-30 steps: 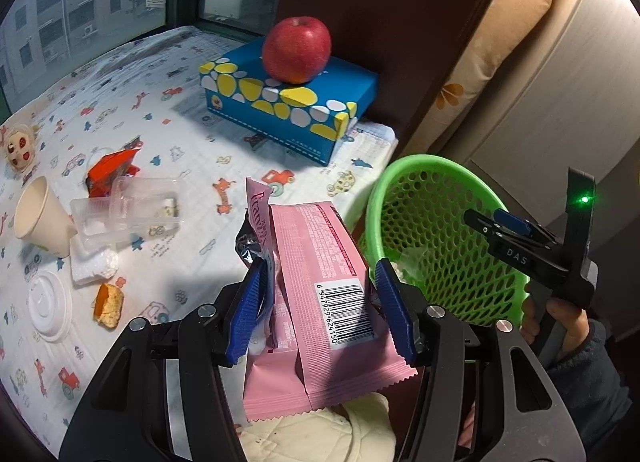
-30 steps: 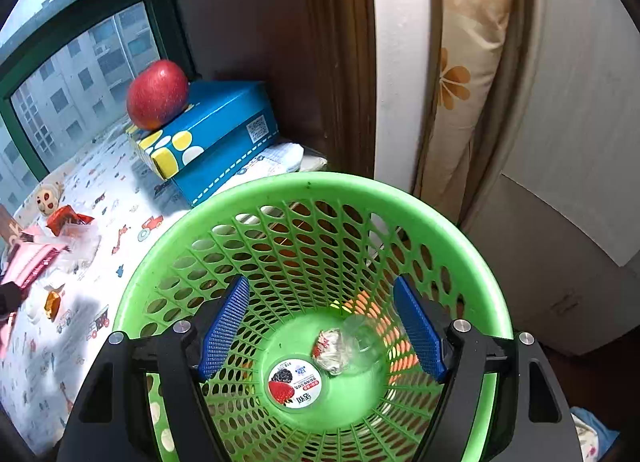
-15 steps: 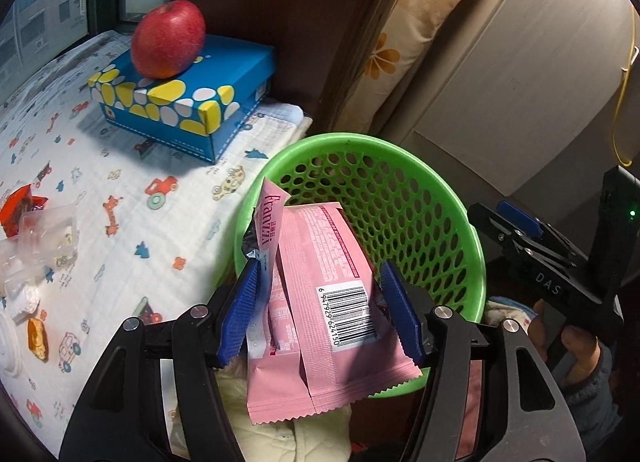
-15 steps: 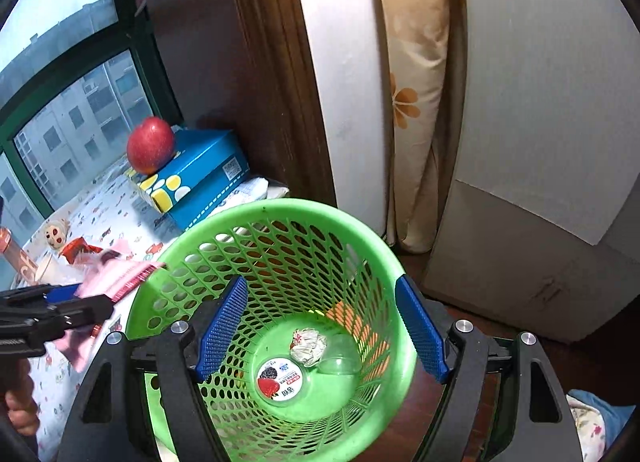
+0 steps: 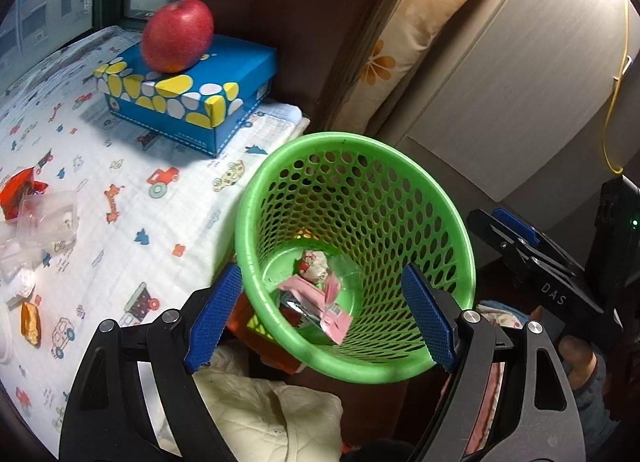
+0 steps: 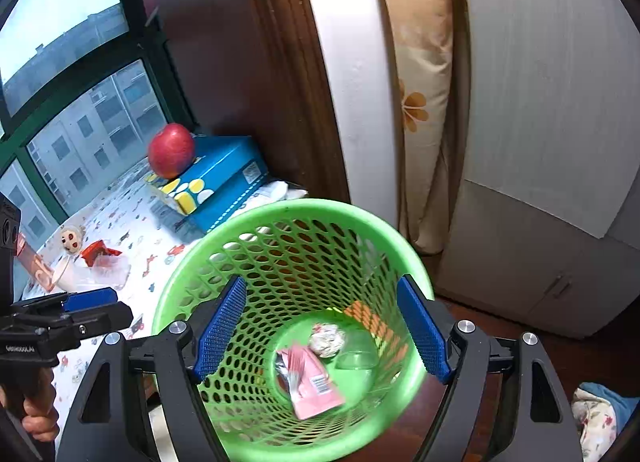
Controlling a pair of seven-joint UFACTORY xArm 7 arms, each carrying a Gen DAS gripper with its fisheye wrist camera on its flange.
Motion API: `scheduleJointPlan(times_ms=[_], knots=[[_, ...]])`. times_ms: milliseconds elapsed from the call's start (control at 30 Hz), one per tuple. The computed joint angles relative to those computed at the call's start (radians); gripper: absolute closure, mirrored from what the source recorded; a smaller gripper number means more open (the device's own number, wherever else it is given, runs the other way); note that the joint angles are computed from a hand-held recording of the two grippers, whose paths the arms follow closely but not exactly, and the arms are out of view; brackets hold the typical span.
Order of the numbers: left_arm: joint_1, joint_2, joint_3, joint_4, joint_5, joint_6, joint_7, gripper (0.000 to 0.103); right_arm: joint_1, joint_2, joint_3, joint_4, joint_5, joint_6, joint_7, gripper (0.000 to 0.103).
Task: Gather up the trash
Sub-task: 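Move both tools back over the table, then grasp the white cup lid with the left tool while the right tool grasps the orange cake piece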
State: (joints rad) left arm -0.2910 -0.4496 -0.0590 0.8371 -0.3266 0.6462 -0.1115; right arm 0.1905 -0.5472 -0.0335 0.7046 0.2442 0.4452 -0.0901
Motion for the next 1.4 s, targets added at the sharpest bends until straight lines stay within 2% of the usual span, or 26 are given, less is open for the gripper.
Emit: scheduleJointPlan(times_ms=[333,467,600,767,933,1033,1100,1400], knots=[[0.142,-0.194,0.018,-0.146,0.133,0.019,-0.106,0.022,0.084,0.025,0.048,0.030,0.023,-0.004,0.006,0.026],[0.202,-0.258,0.045,-0.200,0.175,0.033,-0.138,0.022,0.126,0.054,0.071,0.056,0.033,0.000,0.003,0.026],[0.290,-0.306,0.048,-0.242,0.245,0.049,-0.175,0.022,0.164,0.092,0.097,0.088,0.039,0.001,0.002,0.026],[0.397,-0.346,0.092,-0.284,0.319,0.067,-0.180,0.022,0.209,0.143,0.125,0.126,0.051,0.004,-0.006,0.025],[0.504,-0.339,0.136,-0.306,0.393,0.065,-0.142,0.019,0.251,0.191,0.151,0.159,0.070,0.007,-0.017,0.025],[0.544,-0.315,0.172,-0.318,0.412,0.055,-0.095,0.019,0.269,0.223,0.168,0.180,0.075,0.006,-0.023,0.025],[0.559,-0.294,0.198,-0.324,0.410,0.045,-0.059,0.019,0.277,0.248,0.179,0.197,0.076,0.009,-0.023,0.025],[0.600,-0.172,0.232,-0.319,0.374,-0.002,0.045,0.018,0.300,0.338,0.227,0.262,0.056,0.027,-0.008,0.025]])
